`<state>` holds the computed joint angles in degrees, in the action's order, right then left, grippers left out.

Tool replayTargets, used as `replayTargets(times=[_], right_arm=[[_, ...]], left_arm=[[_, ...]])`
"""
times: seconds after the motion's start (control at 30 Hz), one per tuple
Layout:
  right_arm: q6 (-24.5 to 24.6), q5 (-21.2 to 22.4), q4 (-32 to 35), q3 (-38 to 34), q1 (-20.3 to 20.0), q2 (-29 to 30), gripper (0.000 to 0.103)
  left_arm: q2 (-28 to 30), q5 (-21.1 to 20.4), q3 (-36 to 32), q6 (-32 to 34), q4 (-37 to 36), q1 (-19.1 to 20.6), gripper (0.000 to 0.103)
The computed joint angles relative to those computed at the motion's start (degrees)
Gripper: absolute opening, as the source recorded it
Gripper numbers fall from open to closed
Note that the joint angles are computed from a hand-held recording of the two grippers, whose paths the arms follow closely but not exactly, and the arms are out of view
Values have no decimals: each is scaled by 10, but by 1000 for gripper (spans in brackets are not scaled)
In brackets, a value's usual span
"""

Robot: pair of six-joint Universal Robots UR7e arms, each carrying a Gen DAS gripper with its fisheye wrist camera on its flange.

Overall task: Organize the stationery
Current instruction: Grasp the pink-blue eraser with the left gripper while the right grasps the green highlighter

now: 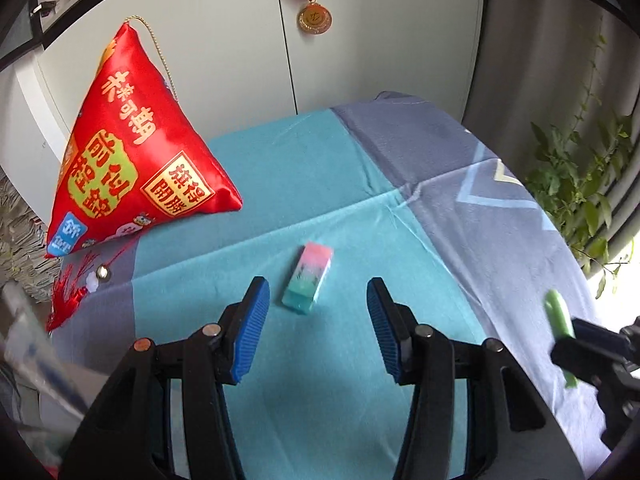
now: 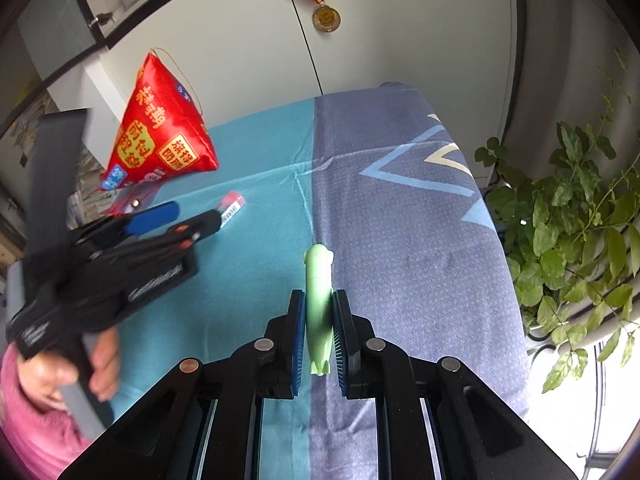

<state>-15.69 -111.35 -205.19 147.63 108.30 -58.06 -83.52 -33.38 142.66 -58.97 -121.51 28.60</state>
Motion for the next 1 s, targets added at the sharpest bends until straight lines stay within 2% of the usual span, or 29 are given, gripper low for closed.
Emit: replayTargets(times=[0.13,0.33,0.43,0.5,0.53,0.63,0.73,0.8,0.93,1.0], right_arm=[[-4,29,-3,14,-9,-17,14],[-11,48,-4,23,-10,-27,14],[-13,47,-9,26,-9,-28,14],[-12,49,-8,28,-10,-29,14],[-11,49,-9,29,-11,-29,14],[-4,49,-7,31,-13,-28,14],[-3,46,-6,36,-12,-30,14],[-2,43,-8,40,-11,-32,14],[1,34,-9,47,-8,-36,14],[2,32,-6,48,-6,-34,14]], left_arm=[[34,9,-17,13,-6,23,49],[66,24,-29,6,5,44,49],[68,26,-25,18,-22,48,48],[70,17,-24,43,-55,55,33],[70,12,-23,47,-63,56,19],[64,-5,-24,37,-49,49,18],[36,-53,-3,41,-65,28,18],[12,-77,19,28,-62,-3,18],[-63,-115,54,-2,-14,-71,18],[-104,-131,67,-34,39,-109,18]])
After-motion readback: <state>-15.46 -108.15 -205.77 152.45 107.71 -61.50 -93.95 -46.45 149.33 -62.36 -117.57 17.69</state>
